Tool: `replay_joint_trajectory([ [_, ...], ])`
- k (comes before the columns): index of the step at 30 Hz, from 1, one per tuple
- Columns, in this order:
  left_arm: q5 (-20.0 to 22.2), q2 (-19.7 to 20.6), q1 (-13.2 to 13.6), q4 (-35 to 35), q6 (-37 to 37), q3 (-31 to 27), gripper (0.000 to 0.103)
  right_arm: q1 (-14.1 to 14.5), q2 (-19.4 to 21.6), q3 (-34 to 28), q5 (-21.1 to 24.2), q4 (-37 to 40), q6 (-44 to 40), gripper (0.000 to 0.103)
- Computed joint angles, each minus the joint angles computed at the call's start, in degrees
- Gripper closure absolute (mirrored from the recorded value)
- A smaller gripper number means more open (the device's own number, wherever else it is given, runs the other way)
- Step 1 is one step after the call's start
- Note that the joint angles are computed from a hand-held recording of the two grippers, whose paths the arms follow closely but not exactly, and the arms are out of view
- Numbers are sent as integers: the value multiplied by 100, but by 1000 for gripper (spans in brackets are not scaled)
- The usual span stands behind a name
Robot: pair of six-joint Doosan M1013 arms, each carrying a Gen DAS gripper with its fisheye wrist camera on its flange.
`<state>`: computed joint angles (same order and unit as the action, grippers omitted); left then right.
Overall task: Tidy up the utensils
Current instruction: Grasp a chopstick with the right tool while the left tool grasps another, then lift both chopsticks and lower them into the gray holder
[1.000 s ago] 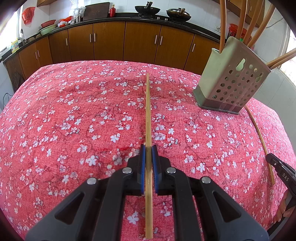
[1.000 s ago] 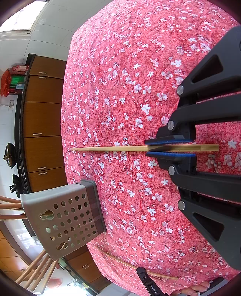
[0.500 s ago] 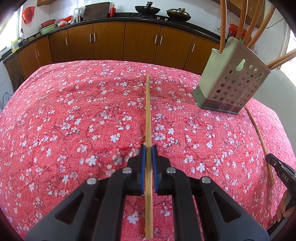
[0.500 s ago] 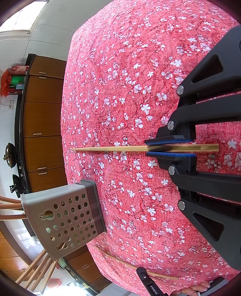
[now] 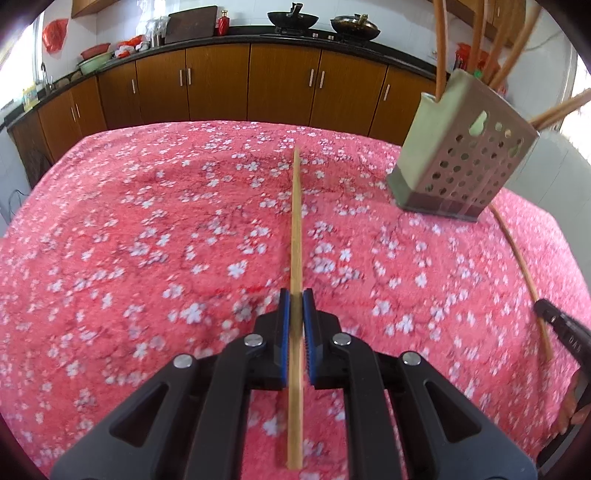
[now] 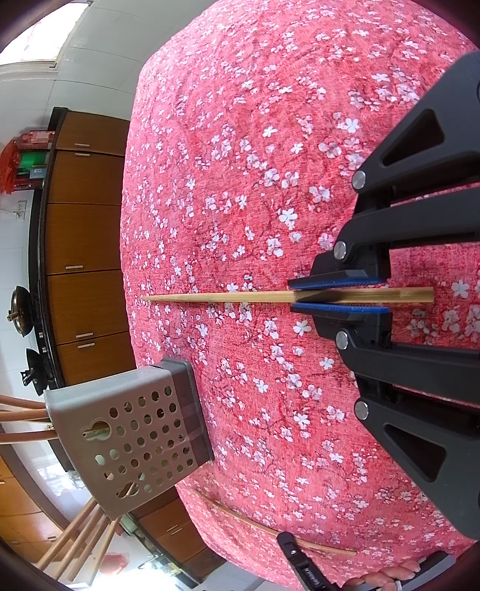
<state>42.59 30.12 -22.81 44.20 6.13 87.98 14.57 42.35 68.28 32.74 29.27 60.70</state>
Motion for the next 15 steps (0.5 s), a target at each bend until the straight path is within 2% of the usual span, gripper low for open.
replay_joint_trajectory([
  [6, 225, -23, -145, 69, 70, 34, 92, -34, -20, 24, 56, 178, -69, 95],
  [11, 126, -30, -143, 67, 24, 65, 94, -50, -20, 32, 79, 292, -136, 95],
  [13, 166, -17, -128, -6, 239, 34, 94, -20, -68, 87, -70, 60, -13, 95],
  [15, 131, -118, -126, 35, 282, 124, 94, -43, -173, 203, -245, 320, -246, 95],
])
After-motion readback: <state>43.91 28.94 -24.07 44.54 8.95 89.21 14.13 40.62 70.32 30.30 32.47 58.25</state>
